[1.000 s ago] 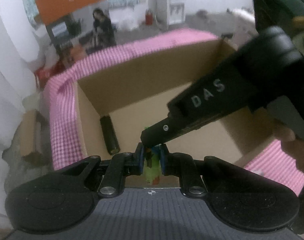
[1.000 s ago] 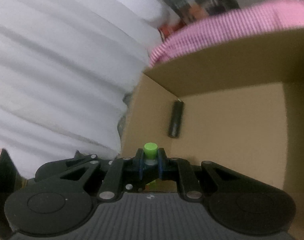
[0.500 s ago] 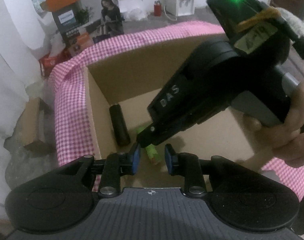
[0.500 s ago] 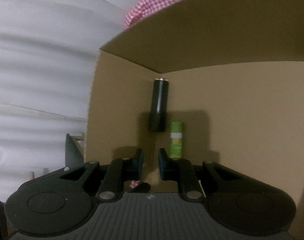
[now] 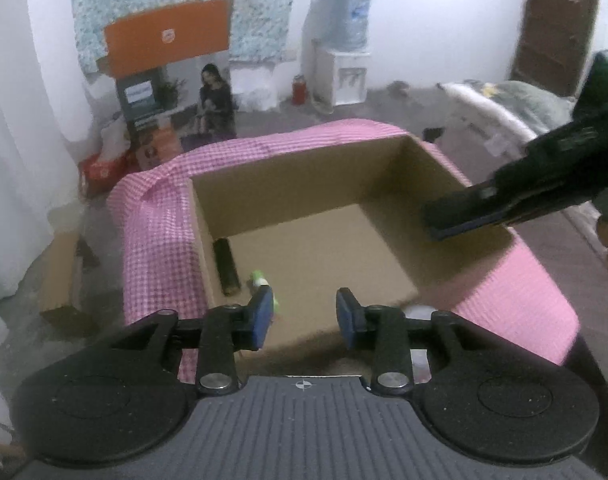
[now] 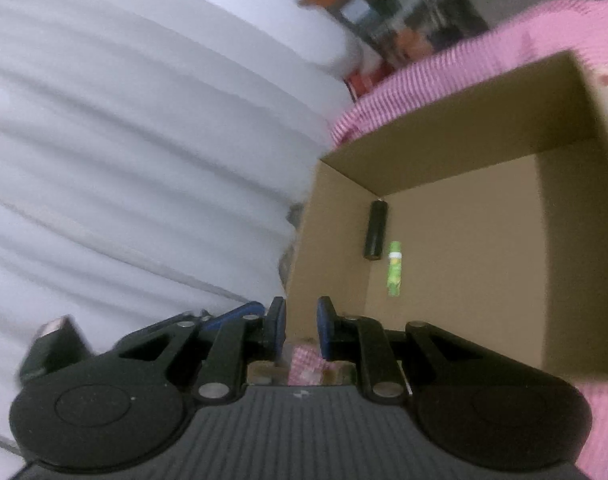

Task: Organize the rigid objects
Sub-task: 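Move the right gripper back to the pink cup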

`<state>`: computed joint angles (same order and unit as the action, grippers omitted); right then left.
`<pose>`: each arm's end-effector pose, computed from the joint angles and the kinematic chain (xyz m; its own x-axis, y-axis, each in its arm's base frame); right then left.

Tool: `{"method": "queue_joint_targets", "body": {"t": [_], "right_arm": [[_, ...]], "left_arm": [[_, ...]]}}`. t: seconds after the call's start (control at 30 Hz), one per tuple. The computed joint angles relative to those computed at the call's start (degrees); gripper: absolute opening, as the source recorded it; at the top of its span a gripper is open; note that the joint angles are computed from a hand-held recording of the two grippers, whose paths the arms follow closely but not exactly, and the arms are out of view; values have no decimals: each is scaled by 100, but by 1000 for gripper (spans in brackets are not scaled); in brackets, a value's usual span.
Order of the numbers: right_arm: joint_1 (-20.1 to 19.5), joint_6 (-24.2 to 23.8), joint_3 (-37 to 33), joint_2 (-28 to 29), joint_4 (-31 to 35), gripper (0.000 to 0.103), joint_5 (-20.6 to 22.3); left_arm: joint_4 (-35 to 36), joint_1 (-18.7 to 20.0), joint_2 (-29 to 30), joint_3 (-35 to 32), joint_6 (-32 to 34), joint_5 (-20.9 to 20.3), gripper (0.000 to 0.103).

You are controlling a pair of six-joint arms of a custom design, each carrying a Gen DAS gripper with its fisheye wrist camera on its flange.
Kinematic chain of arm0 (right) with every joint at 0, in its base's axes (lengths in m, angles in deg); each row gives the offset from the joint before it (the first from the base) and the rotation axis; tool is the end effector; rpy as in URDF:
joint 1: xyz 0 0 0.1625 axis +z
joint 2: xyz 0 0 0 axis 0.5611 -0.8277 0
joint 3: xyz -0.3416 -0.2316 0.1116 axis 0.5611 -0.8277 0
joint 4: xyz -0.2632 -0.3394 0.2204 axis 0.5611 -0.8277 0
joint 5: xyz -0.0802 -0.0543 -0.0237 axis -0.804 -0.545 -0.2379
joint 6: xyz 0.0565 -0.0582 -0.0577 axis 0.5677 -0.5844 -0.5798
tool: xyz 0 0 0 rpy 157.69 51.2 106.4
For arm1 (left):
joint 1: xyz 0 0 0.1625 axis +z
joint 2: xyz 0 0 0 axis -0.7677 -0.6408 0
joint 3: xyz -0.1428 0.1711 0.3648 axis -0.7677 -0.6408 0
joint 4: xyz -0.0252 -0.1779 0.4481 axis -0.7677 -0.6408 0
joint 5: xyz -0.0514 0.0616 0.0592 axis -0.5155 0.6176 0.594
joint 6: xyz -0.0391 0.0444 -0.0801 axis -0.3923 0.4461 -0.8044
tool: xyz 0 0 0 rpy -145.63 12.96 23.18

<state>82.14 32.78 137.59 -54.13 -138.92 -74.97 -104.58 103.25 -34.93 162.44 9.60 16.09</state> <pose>0.3313 -0.4530 0.1790 -0.9710 0.2012 -0.1289 0.2322 0.6667 -0.7082 -0.1834 -0.5148 0.3425 -0.3967 0.8431 -0.3632 0.9126 0.4049 -0.0567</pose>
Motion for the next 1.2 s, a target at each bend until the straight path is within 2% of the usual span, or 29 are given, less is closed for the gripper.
{"method": "queue_joint_targets", "body": {"t": [0.13, 0.2, 0.33, 0.43, 0.53, 0.6, 0.67, 0.9, 1.2], "right_arm": [[582, 231, 562, -327, -308, 23, -576], [822, 454, 732, -232, -477, 24, -798], [1074, 1202, 1092, -28, -724, 24, -977], [933, 1665, 1236, 306, -894, 24, -818], [664, 1914, 1284, 476, -863, 24, -620], [623, 2064, 1302, 537, -767, 24, -585], [438, 1991, 1196, 572, -594, 24, -474], [212, 2122, 987, 507, 198, 24, -289], [104, 2104, 827, 593, 707, 24, -403]], "left_arm": [[375, 23, -421, 287, 130, -232, 37], [566, 40, -551, 416, 150, -329, 37], [1013, 120, -634, 626, 165, -505, 37], [1368, 152, -531, 712, 82, -540, 37], [1653, 211, -327, 686, -45, -592, 37], [1729, 233, -180, 653, -116, -631, 37], [1738, 240, -122, 672, -160, -628, 37], [1870, 324, 53, 655, -266, -539, 37], [1823, 391, 246, 640, -264, -568, 42]]}}
